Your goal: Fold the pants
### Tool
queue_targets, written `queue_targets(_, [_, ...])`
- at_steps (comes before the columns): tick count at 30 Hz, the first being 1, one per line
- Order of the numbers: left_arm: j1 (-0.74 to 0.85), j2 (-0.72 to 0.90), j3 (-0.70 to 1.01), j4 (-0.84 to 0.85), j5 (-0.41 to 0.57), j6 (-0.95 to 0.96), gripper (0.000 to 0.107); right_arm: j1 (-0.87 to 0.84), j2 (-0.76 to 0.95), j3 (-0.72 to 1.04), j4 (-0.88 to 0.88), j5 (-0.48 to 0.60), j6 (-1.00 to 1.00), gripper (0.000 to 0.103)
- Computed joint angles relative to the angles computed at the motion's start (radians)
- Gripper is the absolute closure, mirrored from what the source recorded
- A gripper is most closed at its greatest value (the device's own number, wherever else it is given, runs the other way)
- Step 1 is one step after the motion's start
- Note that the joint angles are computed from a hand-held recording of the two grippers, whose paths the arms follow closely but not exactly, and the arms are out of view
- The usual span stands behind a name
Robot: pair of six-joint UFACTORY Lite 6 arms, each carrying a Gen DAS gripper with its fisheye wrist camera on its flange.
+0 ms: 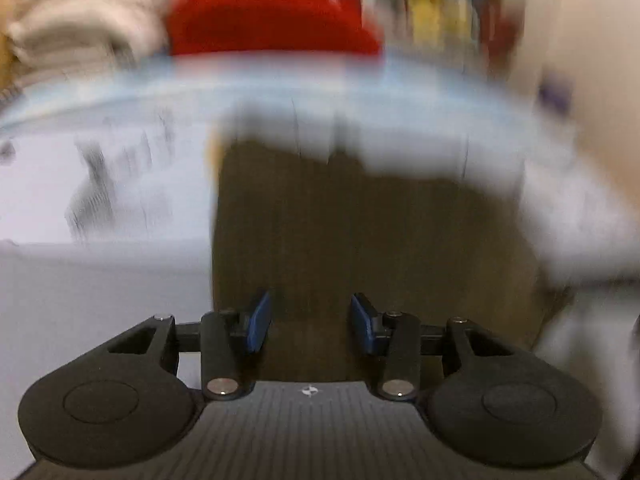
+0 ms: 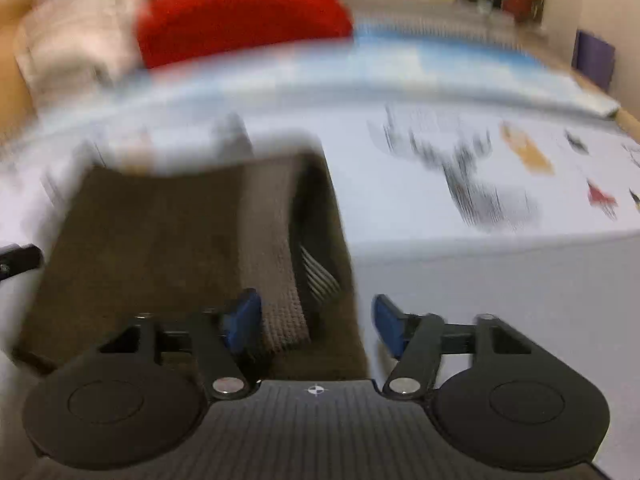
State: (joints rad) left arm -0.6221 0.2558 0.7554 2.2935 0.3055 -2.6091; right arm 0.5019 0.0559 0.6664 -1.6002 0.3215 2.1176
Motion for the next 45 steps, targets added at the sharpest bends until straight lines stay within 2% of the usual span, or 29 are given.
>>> queue_targets(1, [-0.059,0.026,0.002,-0.105,0.087,0.105,0.058,-0.036,-0.014,-0.006,0.025,-0.033,-0.004,0.026])
queue_targets(2, [-0.111,0.010,-0.015,-0.171,0.156,0.181,0.058,-0.047,-0.020,0.002,0.044,-0.041,0.032,0.030])
queue_targets(3, [-0.152,-0.008,-0.022,-0.238,0.201,0.215,0.058,-0.022,-0.042,-0.009,0.034,-0.013,0.089,0.032])
queue_targets(5, [-0.199,-0.093,-0.082,-0.248,0.244,0.164,0.057,0.038,-0.105,-0.035,0.007,0.065,0.093,0.035])
queue_targets(7, [-0.214,-0.035,-0.055,-0.276,0.205,0.203,0.057,0.067,-0.042,-0.019,0.055,0.091,-0.070,0.030])
queue_targets(9, [-0.295,-0.015,-0.058,-0.401,0.290,0.341,0.057,0.054,0.025,0.018,0.243,0.091,-0.279,0.036])
queue_targets(10, [-0.330,-0.038,-0.068,-0.452,0.326,0.373,0.056,0.058,-0.003,0.022,0.343,0.118,-0.342,0.039])
queue_targets(11, [-0.359,-0.094,-0.098,-0.485,0.347,0.364,0.053,0.068,-0.074,0.007,0.404,0.144,-0.363,0.039])
queue_targets(13, [-0.402,-0.234,-0.186,-0.481,0.365,0.292,0.024,0.117,-0.277,-0.069,0.412,0.199,-0.333,0.037])
queue_targets(14, [-0.444,-0.280,-0.212,-0.519,0.399,0.305,0.021,0.163,-0.374,-0.106,0.410,0.248,-0.337,0.032])
queue_targets(17, [-0.585,-0.388,-0.258,-0.632,0.503,0.360,0.020,0.371,-0.608,-0.189,0.411,0.472,-0.343,0.025])
queue_targets(19, [-0.689,-0.432,-0.257,-0.699,0.565,0.380,0.017,0.569,-0.765,-0.249,0.401,0.643,-0.281,0.024])
queue_targets(21, [-0.814,-0.456,-0.241,-0.790,0.675,0.414,0.015,0.778,-0.873,-0.270,0.407,0.806,-0.236,0.019])
queue_targets(24, [-0.980,-0.454,-0.170,-0.930,0.846,0.442,0.014,1.092,-0.860,-0.224,0.411,1.081,-0.200,0.018])
queue_targets(27, [-1.034,-0.453,-0.120,-1.012,0.906,0.477,0.014,1.333,-0.799,-0.195,0.444,1.376,-0.153,0.016])
queue_targets(29, [-1.058,-0.464,-0.101,-1.056,0.928,0.485,0.014,1.399,-0.790,-0.204,0.491,1.451,-0.128,0.016])
queue_targets(33, [-1.044,-0.496,-0.091,-1.138,0.939,0.503,0.005,1.431,-0.822,-0.254,0.561,1.454,0.019,0.016])
queue_targets(35, [-1.030,-0.500,-0.091,-1.186,0.937,0.514,0.005,1.369,-0.819,-0.282,0.574,1.370,0.083,0.016])
queue_targets(40, [-0.916,-0.504,-0.095,-1.266,0.833,0.575,0.004,1.228,-0.718,-0.309,0.536,1.116,0.102,0.014])
queue_targets(45, [-0.872,-0.467,-0.089,-1.273,0.786,0.558,0.005,1.093,-0.638,-0.338,0.491,0.896,0.127,0.014])
